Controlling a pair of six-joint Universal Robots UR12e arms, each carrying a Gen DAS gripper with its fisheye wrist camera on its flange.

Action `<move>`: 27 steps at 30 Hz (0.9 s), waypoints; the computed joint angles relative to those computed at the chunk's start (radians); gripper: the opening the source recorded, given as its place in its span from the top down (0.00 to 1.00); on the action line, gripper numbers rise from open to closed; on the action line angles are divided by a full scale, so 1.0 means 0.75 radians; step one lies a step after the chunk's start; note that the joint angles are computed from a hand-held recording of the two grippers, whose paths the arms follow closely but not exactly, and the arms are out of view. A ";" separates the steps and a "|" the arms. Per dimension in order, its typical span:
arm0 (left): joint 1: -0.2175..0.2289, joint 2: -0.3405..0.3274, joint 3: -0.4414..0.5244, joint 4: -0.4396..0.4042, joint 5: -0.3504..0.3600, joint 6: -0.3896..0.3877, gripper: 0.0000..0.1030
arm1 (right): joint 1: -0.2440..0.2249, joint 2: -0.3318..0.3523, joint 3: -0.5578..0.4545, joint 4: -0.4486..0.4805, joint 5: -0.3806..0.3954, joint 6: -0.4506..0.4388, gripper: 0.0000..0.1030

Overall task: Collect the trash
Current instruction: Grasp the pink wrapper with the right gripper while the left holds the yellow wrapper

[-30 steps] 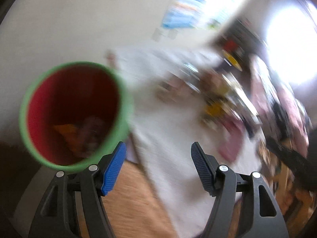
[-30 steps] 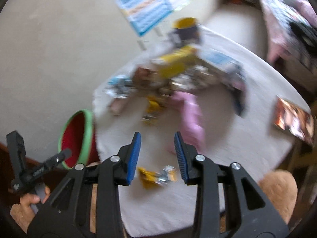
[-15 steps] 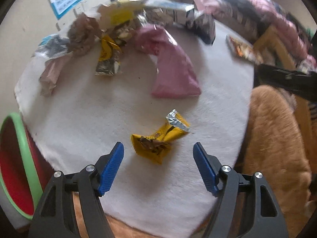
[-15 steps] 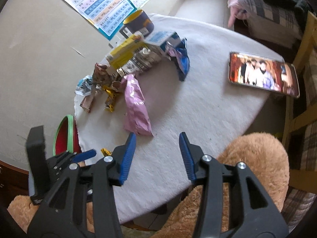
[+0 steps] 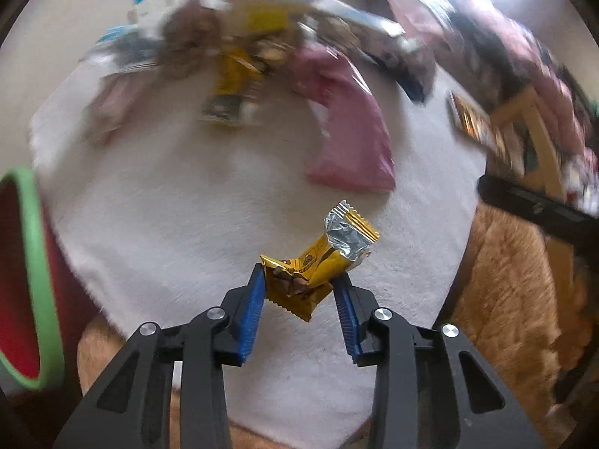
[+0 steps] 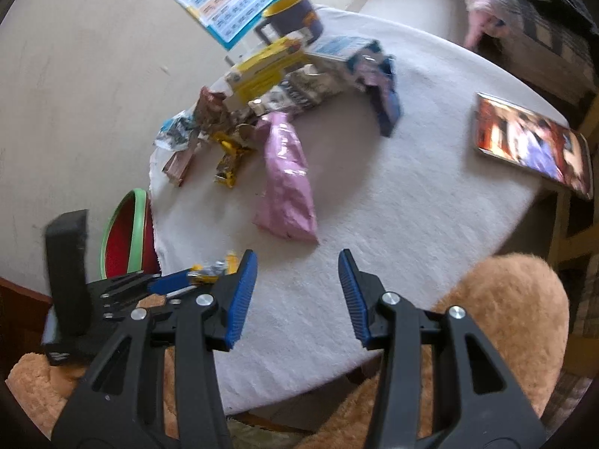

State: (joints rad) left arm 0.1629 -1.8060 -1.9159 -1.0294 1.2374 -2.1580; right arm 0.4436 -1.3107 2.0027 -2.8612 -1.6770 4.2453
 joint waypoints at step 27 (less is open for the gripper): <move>0.125 0.031 -0.013 0.001 -0.116 -0.235 0.63 | -0.039 0.098 -0.110 0.135 0.127 -0.173 0.76</move>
State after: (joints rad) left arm 0.2568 -1.7827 -1.9253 -1.0285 1.1505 -2.3344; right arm 0.4140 -1.2369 1.9201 -2.7597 -1.5816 4.1155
